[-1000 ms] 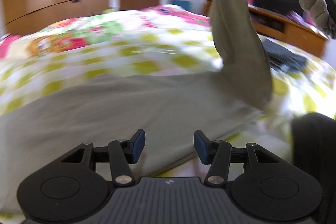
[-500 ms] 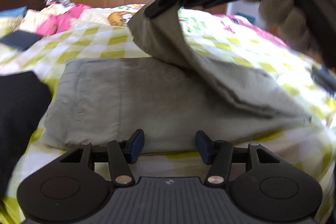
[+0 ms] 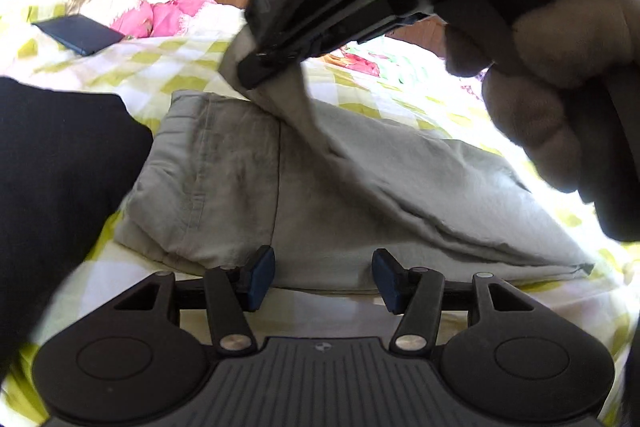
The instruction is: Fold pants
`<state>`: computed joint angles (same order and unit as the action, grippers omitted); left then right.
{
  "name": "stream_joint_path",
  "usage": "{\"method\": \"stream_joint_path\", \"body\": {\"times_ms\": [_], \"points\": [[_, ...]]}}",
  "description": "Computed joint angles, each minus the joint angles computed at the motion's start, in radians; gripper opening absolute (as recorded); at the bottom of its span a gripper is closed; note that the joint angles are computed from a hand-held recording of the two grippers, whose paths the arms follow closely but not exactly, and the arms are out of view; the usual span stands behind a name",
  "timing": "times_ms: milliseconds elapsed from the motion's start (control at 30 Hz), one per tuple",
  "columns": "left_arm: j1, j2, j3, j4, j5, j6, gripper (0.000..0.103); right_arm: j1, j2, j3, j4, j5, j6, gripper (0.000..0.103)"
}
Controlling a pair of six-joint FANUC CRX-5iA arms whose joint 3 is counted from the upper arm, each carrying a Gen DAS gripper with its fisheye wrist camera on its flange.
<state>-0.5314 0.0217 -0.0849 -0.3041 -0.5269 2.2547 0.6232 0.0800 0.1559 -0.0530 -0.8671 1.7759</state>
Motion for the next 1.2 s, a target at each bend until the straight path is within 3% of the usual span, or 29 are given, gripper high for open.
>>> {"method": "stream_joint_path", "body": {"times_ms": [133,233,333,433,533,700,833,933,1133,1200], "points": [[0.000,-0.005,-0.010,0.007,0.009,-0.006,0.067,0.036,0.053,0.036,0.027,-0.054,0.012,0.009],[0.008,-0.016,-0.030,0.021,0.033,-0.012,0.067,0.022,0.071,0.076,-0.061,-0.104,0.060,0.017],[0.012,-0.028,-0.050,0.025,0.056,-0.005,0.067,0.008,0.053,0.072,-0.115,-0.101,0.089,0.017],[0.019,-0.033,-0.061,0.040,0.068,-0.008,0.067,0.017,0.029,0.031,-0.056,-0.059,0.066,0.017],[0.018,-0.042,-0.061,-0.014,0.069,0.033,0.067,0.001,0.024,0.023,-0.041,-0.058,0.042,0.025],[-0.006,-0.104,-0.086,-0.163,0.067,0.241,0.067,-0.041,0.067,0.085,-0.049,-0.105,0.018,0.026],[-0.009,-0.128,-0.105,-0.226,0.098,0.360,0.067,-0.081,0.105,0.165,-0.134,-0.207,0.122,0.030],[-0.017,-0.109,-0.086,-0.204,0.083,0.322,0.067,-0.088,0.081,0.144,-0.156,-0.219,0.189,0.030],[-0.006,-0.099,-0.083,-0.090,0.088,0.187,0.068,-0.169,-0.051,0.033,-0.165,-0.204,0.149,0.030],[-0.004,-0.097,-0.085,-0.069,0.092,0.166,0.068,-0.188,-0.118,-0.046,-0.105,-0.193,0.121,0.031]]}}
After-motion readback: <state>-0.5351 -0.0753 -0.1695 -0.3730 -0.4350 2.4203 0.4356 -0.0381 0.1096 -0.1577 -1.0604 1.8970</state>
